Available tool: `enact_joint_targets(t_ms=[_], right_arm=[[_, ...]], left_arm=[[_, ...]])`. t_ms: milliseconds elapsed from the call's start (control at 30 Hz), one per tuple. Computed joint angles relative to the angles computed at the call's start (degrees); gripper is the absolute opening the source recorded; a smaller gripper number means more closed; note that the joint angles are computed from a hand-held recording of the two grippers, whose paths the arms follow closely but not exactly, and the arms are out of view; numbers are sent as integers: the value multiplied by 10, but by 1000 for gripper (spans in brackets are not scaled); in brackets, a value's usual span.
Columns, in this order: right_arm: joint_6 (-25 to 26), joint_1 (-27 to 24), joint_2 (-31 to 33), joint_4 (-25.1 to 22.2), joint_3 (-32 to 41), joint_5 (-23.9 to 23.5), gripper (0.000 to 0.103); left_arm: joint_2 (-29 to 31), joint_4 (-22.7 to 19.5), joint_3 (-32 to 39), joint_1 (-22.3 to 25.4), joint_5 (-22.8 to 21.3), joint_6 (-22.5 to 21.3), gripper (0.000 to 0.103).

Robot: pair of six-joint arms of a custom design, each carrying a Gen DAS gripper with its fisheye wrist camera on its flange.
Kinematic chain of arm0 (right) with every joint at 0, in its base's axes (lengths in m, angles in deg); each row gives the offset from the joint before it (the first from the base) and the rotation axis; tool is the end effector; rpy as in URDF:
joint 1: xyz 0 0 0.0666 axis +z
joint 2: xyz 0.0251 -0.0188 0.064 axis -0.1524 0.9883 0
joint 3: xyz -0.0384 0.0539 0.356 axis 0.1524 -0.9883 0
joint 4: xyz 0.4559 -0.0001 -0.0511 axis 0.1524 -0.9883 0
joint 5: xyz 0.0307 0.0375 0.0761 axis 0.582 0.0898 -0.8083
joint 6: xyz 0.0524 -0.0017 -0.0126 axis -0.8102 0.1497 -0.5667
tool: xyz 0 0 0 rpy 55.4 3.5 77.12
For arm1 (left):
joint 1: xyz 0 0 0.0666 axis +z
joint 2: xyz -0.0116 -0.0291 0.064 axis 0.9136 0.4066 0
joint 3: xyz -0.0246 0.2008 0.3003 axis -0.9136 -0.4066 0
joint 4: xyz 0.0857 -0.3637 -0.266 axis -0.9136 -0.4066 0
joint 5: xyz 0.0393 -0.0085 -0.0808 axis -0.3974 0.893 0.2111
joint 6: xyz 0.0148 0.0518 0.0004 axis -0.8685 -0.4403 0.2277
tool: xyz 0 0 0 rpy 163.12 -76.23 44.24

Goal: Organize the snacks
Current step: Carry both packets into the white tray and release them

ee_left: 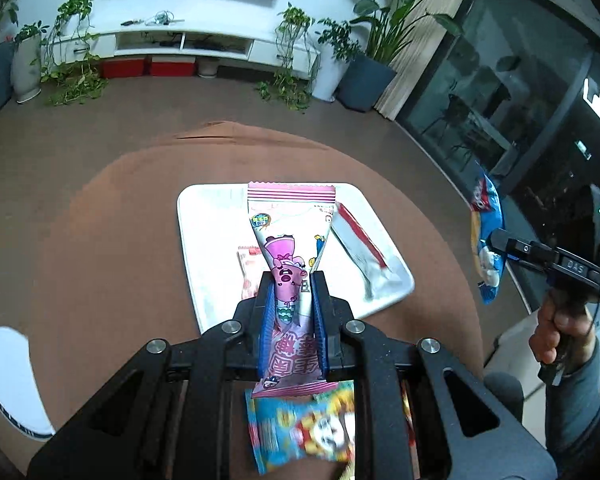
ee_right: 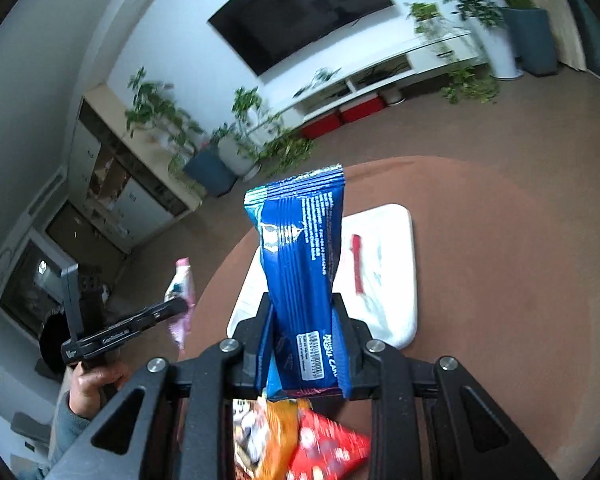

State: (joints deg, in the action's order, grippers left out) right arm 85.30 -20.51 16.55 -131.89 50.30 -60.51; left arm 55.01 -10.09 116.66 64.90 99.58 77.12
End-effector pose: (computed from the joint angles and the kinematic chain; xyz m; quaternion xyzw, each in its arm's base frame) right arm 0.5377 -0.0867 0.6004 -0.0840 0.8981 0.3189 0.2909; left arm 0.6325 -0.0266 0.5755 0.0463 0.9238 -0.2019 0.3219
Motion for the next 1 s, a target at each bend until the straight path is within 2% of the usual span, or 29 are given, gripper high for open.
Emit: enact_joint_targets(t_ms=[133,200,233,267,400,667,800,900,967,1000], right_arm=[[13,53,61,-27,60,50,28],[21,74,87,-38,78,82,28],[23,82,102,-45,89,94,28],[24,89,114,-49,95,107,28],[28,109,132,-48,95,145,28],[34,126,161,-47,98,189,28],[43,131,173,-55,108,202,29],[42,133,178,-58,117,207,33],[41,131,182,-62,123,201,44],[39,130,181,-61,125,202,56]], left_arm=[[105,-60,130,-3,-12,7,16],[141,-83,171,-4,-18,8,16],[147,-78,169,-6,-27,9,16],[133,-74,138,-10,-33,8,16],[154,-70,138,-14,-43,6,16],[185,-77,159,-39,-78,4,17],[186,-64,146,-45,-93,4,19],[185,-63,142,-49,-98,3,20],[180,-58,135,-49,-101,3,24],[185,-61,144,-49,-102,3,25]])
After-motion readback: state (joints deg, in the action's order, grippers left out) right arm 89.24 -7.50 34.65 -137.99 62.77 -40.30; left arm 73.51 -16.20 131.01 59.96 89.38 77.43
